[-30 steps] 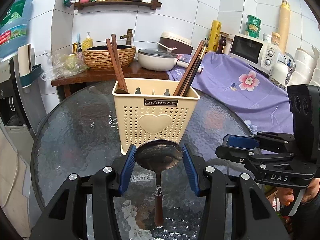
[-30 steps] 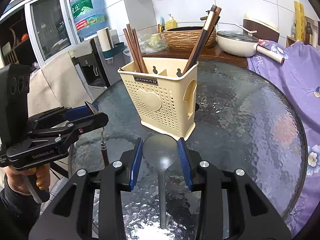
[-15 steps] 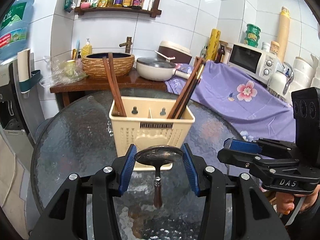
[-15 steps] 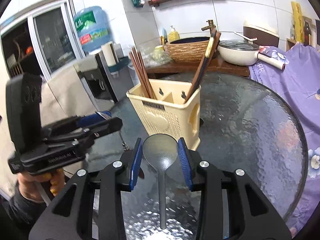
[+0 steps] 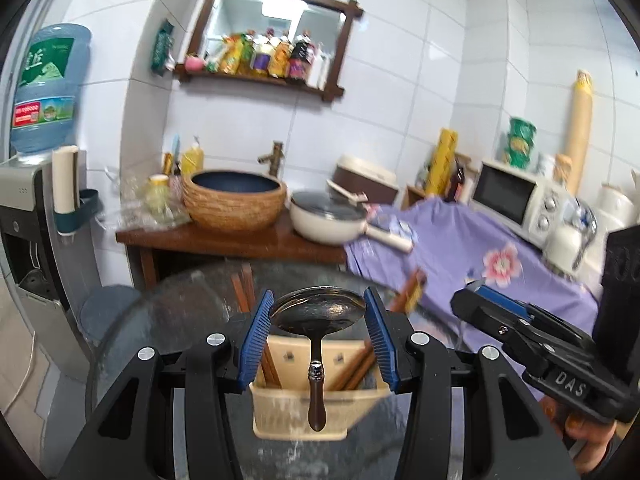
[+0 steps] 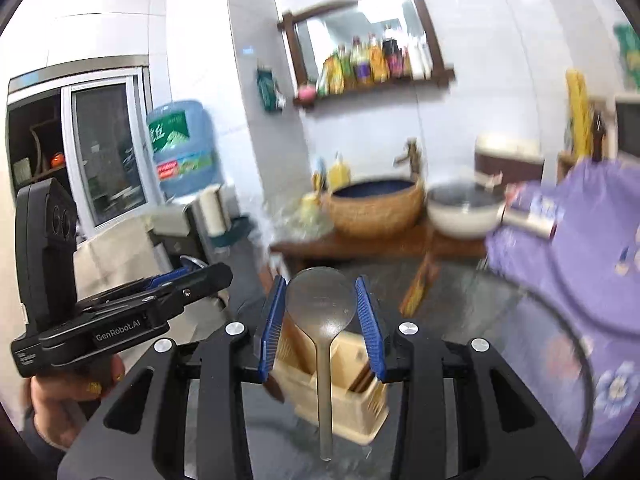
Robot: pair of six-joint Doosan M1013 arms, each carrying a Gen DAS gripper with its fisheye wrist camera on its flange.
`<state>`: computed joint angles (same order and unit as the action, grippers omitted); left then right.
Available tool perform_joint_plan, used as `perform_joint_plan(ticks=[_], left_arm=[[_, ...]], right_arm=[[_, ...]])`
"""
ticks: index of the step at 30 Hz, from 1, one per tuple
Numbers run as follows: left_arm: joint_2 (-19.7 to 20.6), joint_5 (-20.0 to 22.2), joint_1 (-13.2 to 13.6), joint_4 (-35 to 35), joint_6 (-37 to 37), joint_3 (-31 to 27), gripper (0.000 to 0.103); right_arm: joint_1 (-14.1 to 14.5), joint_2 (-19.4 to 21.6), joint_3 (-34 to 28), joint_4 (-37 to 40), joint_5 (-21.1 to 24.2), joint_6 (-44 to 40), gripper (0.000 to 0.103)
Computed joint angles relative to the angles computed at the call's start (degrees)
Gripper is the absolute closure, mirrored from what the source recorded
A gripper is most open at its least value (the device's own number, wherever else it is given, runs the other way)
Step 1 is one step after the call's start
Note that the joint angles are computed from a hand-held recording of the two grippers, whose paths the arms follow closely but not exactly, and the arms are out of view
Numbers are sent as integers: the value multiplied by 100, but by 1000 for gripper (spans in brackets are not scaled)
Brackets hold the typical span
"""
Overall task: Organize utensils
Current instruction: 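Lower both spoons into the holder and open both tools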
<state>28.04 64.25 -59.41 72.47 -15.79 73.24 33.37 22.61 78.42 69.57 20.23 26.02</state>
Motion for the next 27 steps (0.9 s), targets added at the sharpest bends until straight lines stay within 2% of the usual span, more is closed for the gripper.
perform_joint_plan(ticks=[7, 15, 17, 22, 27], left_arm=[[83, 325, 134, 372, -196, -182, 57], [215, 215, 254, 338, -395, -123, 57], [234, 139, 276, 293, -492, -53, 57], [265, 36, 270, 195, -467, 66, 57], [276, -125, 269, 69, -440, 171, 57]], right_arm=[[168, 195, -318, 1156, -749, -1430, 67], [251, 524, -457, 903, -980, -1150, 66], [271, 559, -382, 1318, -1071, -1613, 66], [281, 630, -233, 1644, -1112, -1997, 67], [277, 670, -146, 1150, -1122, -1509, 66]])
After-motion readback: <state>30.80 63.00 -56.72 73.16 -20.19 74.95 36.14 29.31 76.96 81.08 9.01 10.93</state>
